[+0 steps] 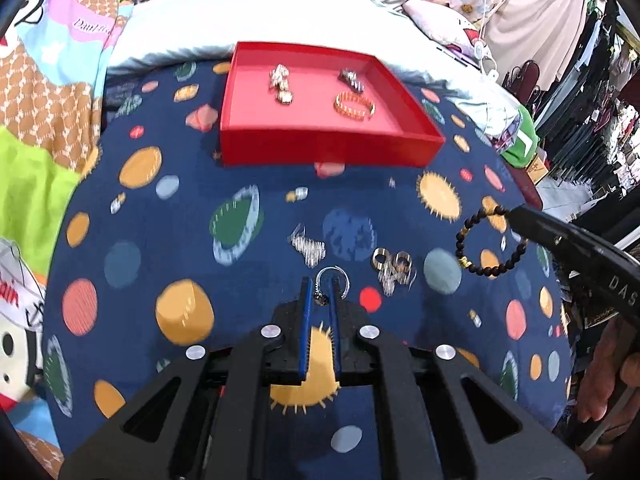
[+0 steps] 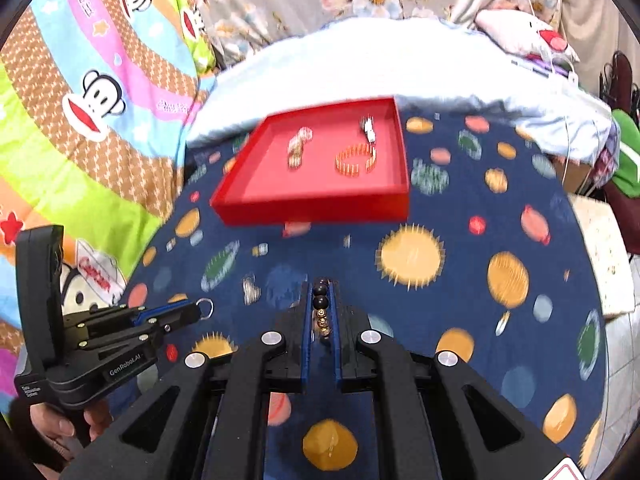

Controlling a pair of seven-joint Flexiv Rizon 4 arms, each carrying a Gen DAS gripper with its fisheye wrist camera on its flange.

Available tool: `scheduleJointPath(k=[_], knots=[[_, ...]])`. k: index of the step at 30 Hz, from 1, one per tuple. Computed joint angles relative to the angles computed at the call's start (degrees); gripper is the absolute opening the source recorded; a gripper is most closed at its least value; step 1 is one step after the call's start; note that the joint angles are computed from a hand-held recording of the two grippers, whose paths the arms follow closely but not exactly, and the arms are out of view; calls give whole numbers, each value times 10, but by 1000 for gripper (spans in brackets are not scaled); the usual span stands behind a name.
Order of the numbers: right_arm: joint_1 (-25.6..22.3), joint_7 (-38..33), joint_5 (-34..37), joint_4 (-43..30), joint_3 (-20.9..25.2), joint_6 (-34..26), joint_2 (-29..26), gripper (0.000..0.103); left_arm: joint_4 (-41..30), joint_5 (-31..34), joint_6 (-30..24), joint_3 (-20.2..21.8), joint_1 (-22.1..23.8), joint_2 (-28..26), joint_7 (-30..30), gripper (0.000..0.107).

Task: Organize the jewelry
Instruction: 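Lift and carry the ring and bead bracelet over the red tray with both tools, then open both tools to drop the ring and bracelet into the tray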

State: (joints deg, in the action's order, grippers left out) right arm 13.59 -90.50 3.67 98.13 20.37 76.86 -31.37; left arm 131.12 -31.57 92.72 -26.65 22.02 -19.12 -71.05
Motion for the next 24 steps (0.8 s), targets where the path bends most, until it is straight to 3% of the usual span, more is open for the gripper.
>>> scheduleJointPath(k=[6, 10, 16, 24], knots=[[9, -7, -16, -72, -9, -3, -28, 7, -59, 0, -16, 42, -26, -9, 10, 7], [27, -3, -36, -139, -21, -16, -65, 7, -132, 22, -30, 110, -76, -37, 8, 7], [45, -3, -38, -274, -17, -79, -145, 7, -254, 63, -66, 200, -136, -108, -24, 7], [68, -2, -1, -419, -26, -197, -240, 7, -366, 87, -124, 235, -149, -194, -64, 7]])
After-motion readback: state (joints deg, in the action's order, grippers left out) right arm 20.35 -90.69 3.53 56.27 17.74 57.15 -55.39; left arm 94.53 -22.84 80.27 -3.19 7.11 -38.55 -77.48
